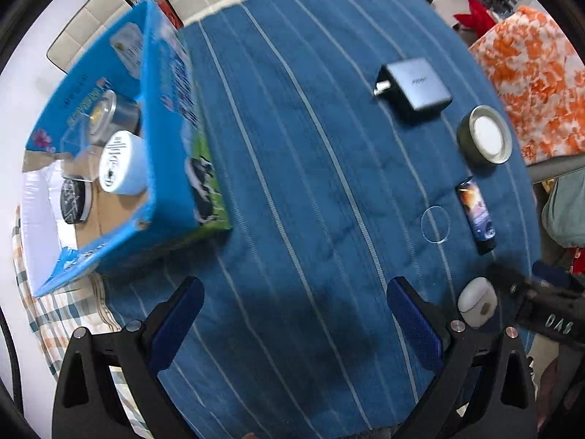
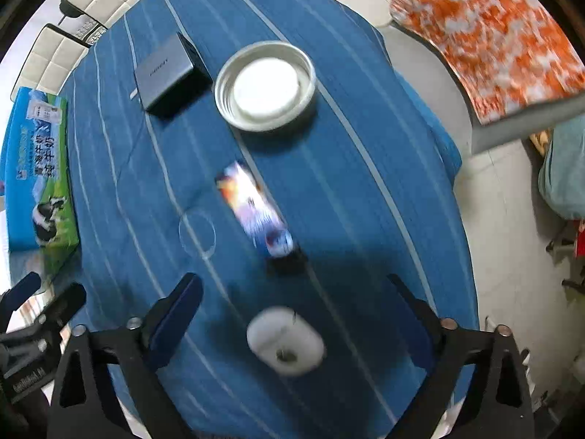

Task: Organize rigid objects
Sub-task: 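Move the right tool to the small silver lid and grasp it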

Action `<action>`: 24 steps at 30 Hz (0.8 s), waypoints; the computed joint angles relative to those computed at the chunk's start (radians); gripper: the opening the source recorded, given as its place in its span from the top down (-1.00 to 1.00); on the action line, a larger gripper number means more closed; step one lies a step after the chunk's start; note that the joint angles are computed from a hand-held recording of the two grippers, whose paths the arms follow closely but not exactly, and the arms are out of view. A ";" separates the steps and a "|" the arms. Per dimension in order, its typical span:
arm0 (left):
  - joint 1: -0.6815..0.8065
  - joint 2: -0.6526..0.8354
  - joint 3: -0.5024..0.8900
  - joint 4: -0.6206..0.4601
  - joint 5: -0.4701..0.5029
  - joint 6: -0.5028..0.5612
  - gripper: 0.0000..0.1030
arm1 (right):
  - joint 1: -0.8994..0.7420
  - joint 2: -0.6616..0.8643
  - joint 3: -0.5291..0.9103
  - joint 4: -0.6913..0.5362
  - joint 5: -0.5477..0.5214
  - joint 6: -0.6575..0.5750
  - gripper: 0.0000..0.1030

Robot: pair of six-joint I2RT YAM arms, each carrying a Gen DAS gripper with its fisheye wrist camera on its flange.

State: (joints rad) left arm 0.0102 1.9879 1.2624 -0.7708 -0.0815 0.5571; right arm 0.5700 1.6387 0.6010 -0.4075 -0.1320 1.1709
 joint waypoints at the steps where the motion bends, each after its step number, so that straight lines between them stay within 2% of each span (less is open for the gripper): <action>1: -0.013 0.011 0.000 0.010 -0.009 -0.011 -0.99 | -0.009 0.034 0.024 0.008 -0.009 -0.017 -0.72; 2: -0.019 0.017 0.001 0.016 -0.013 -0.016 -0.99 | -0.028 0.050 0.046 0.006 -0.012 -0.038 -0.67; 5: -0.048 0.029 0.017 0.017 -0.022 -0.037 -0.99 | -0.077 0.075 0.134 -0.046 0.040 -0.079 -0.67; 8: -0.077 0.044 0.065 -0.008 -0.007 -0.069 -0.99 | -0.159 0.063 0.147 -0.072 0.054 -0.149 -0.67; 13: -0.154 0.111 0.189 -0.049 0.009 -0.152 -0.99 | -0.264 0.221 0.195 -0.040 0.024 -0.286 -0.66; 14: -0.169 0.126 0.213 -0.054 0.009 -0.167 -0.99 | -0.276 0.252 0.199 -0.025 0.015 -0.304 -0.57; 15: -0.184 0.139 0.234 -0.060 0.009 -0.180 -0.99 | -0.290 0.276 0.202 -0.006 -0.004 -0.319 -0.36; 18: -0.216 0.207 0.321 -0.087 -0.001 -0.203 -0.99 | -0.287 0.280 0.213 -0.010 0.027 -0.325 -0.30; 21: -0.233 0.287 0.435 -0.165 0.014 -0.236 -0.99 | -0.314 0.241 0.163 0.017 0.010 -0.325 -0.27; 24: -0.184 0.417 0.633 -0.331 0.104 -0.277 -0.99 | -0.357 0.179 0.095 0.041 0.000 -0.344 -0.26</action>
State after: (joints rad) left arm -0.1736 2.4048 1.8952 -1.1019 0.0224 0.2801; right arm 0.2134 1.8174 0.6957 -0.3667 -0.1324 0.8268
